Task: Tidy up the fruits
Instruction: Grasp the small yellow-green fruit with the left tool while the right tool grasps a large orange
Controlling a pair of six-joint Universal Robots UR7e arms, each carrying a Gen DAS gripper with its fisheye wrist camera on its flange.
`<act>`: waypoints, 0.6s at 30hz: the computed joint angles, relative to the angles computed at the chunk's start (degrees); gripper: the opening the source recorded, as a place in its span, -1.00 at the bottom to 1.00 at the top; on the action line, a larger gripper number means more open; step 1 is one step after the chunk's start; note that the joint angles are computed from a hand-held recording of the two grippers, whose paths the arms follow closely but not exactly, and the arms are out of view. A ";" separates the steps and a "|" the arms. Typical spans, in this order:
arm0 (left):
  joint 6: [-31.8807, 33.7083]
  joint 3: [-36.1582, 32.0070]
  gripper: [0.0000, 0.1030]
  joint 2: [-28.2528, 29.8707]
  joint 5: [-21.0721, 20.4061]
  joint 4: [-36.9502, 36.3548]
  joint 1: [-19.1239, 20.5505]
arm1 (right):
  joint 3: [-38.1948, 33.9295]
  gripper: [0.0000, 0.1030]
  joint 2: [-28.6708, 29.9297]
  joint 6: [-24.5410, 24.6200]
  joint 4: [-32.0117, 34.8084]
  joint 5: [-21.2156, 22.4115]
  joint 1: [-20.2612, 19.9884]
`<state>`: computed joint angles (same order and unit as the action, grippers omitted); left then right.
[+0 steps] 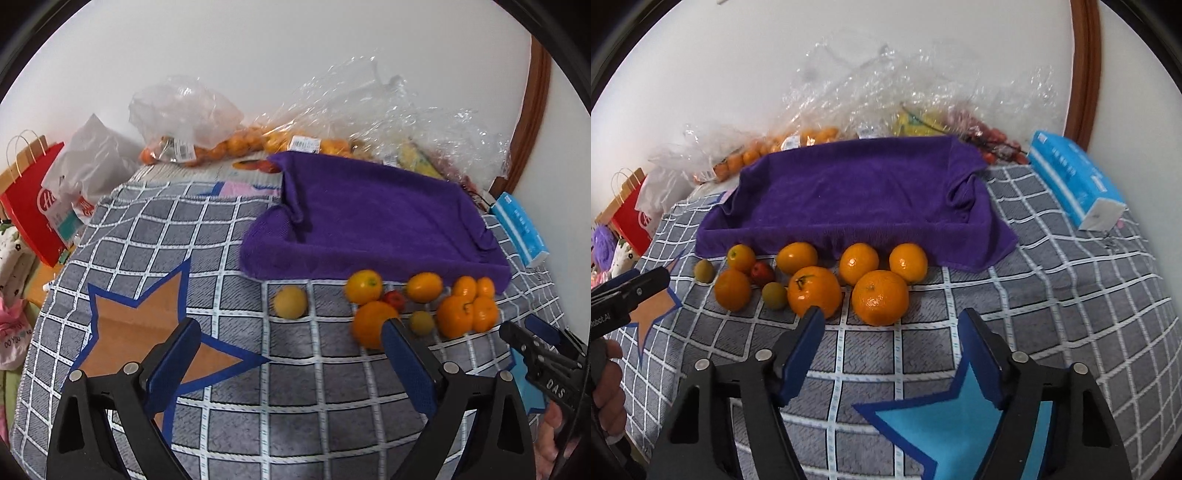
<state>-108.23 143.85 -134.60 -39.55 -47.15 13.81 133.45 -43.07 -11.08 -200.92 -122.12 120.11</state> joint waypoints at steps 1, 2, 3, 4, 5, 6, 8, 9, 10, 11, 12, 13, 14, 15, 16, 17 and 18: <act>0.76 0.13 0.90 -0.60 0.19 -0.27 0.68 | -0.23 0.33 0.27 0.08 0.29 0.17 -0.21; 1.56 0.39 0.90 -1.17 0.58 -0.64 1.50 | -0.53 0.30 0.83 -0.08 0.26 0.32 -0.56; 1.77 0.63 0.89 -1.81 0.86 -0.49 2.02 | -0.86 0.28 1.22 -0.12 0.40 0.24 -0.71; 2.00 0.80 0.89 -2.11 1.10 -0.64 2.46 | -1.20 0.26 1.65 -0.16 0.54 0.12 -0.83; 2.86 1.00 0.89 -2.51 1.48 -1.26 3.24 | -1.53 0.25 2.17 -0.23 0.59 -0.03 -1.03; 4.45 1.23 0.90 -2.85 1.83 -2.50 4.23 | -1.89 0.23 2.56 -0.32 0.72 -0.20 -1.23; 7.24 1.54 0.90 -3.01 2.61 -4.74 6.04 | -2.59 0.18 3.20 -0.57 1.04 -0.49 -1.68; 8.02 1.69 0.89 -2.98 2.93 -5.39 6.63 | -2.89 0.17 3.65 -0.60 1.00 -0.64 -1.89; 8.69 1.89 0.90 -3.07 3.27 -5.94 7.08 | -2.99 0.17 3.99 -0.83 0.69 -0.39 -2.14; 9.58 2.01 0.90 -3.12 3.66 -6.69 7.70 | -3.11 0.17 4.33 -1.11 0.39 -0.03 -2.39; 10.55 2.22 0.89 -3.06 4.09 -7.75 8.47 | -3.19 0.16 4.73 -1.37 -0.14 0.07 -2.59; 11.57 2.42 0.90 -2.86 4.57 -9.09 9.47 | -3.40 0.16 5.21 -1.71 -0.69 0.08 -2.76; 12.76 2.64 0.89 -2.64 5.07 -10.75 10.51 | -3.53 0.16 5.80 -2.24 -1.63 -0.10 -2.82; 13.98 2.85 0.89 -2.47 5.55 -12.40 11.52 | -3.70 0.16 6.34 -2.81 -2.42 -0.48 -2.72; 15.50 3.06 0.89 -2.03 6.13 -14.55 12.88 | -3.85 0.16 6.72 -3.23 -2.95 -0.71 -2.63; 16.58 3.18 0.88 -1.74 6.55 -15.93 13.78 | -3.93 0.16 7.24 -3.85 -3.85 -1.04 -2.49; 18.20 3.40 0.82 -1.27 7.24 -17.96 14.93 | -3.93 0.16 7.73 -4.64 -4.91 -1.27 -2.43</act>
